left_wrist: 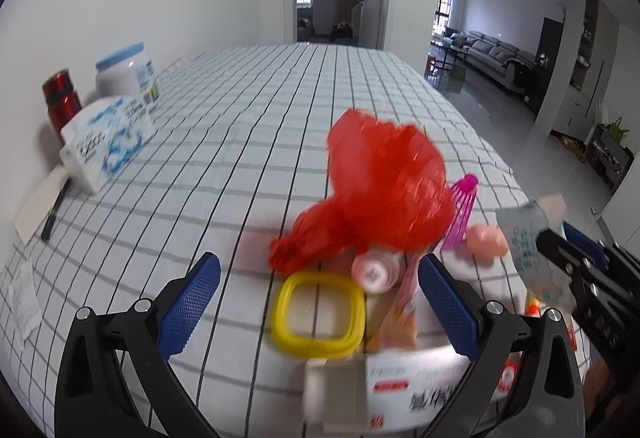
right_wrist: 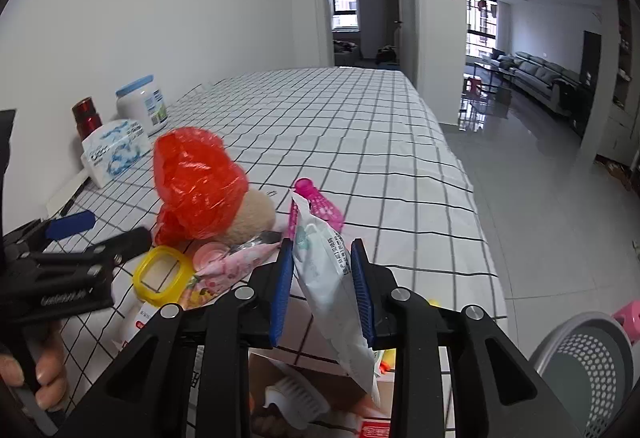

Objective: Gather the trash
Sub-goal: 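Grasp the red plastic bag with the left tool while the right holds the wrapper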

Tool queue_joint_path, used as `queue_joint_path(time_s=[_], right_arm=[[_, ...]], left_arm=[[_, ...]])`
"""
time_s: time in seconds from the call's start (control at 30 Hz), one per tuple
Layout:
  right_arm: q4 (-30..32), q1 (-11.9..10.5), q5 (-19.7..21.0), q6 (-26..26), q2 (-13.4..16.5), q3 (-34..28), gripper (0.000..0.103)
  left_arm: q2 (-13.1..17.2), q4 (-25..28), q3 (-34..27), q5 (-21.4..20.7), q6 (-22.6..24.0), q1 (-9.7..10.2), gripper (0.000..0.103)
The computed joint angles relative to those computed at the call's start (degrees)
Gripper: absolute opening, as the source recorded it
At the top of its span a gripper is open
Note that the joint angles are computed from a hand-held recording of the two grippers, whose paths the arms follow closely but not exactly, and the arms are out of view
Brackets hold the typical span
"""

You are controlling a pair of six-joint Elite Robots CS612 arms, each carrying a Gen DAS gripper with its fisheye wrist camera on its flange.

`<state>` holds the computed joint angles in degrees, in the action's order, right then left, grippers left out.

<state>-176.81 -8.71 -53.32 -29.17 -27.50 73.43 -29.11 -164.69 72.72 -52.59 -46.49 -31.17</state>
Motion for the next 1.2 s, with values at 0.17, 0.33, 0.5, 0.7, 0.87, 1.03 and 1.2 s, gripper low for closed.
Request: queue_joint_path(time_s=[0.17,0.33,0.5,0.7,0.87,1.03,1.2], right_arm=[[-0.8,-0.6,-0.1,1.2,-0.2,0.5,0.028],[-1.4,-1.2,0.6,2.0,-0.5,1.3,0.028],[-1.2,-1.4,0.7,2.7,-0.4,1.2,0.028],[-1.4,-1.7,0.7,3.9,-0.1,0.8,0.028],[-2.4,-2.1,1.0,5.4,-0.1,0.8,0.027],[-4.8,-2.8,1.1,6.9,-0.4,1.5,0.027],[-7.7,-4.3,0.8,9.5,-0.9,2.6,0.027]], left_arm=[[1.5,-2.0,-3.0,0.0,2.8,0.33,0.097],[3.7,-1.4,-7.0,-2.8,3.6,1.21,0.097],[5.2,0.7,-9.6,-3.8,3.4,1.74,0.088],[5.0,0.8,-9.3,-5.3,5.0,1.91,0.051],[4.0,-1.3,-7.5,-3.7,5.9,1.45,0.044],[2.8,-4.0,-6.1,-3.2,7.8,0.86,0.041],[2.2,-7.7,-5.7,-3.3,11.4,-0.44,0.041]])
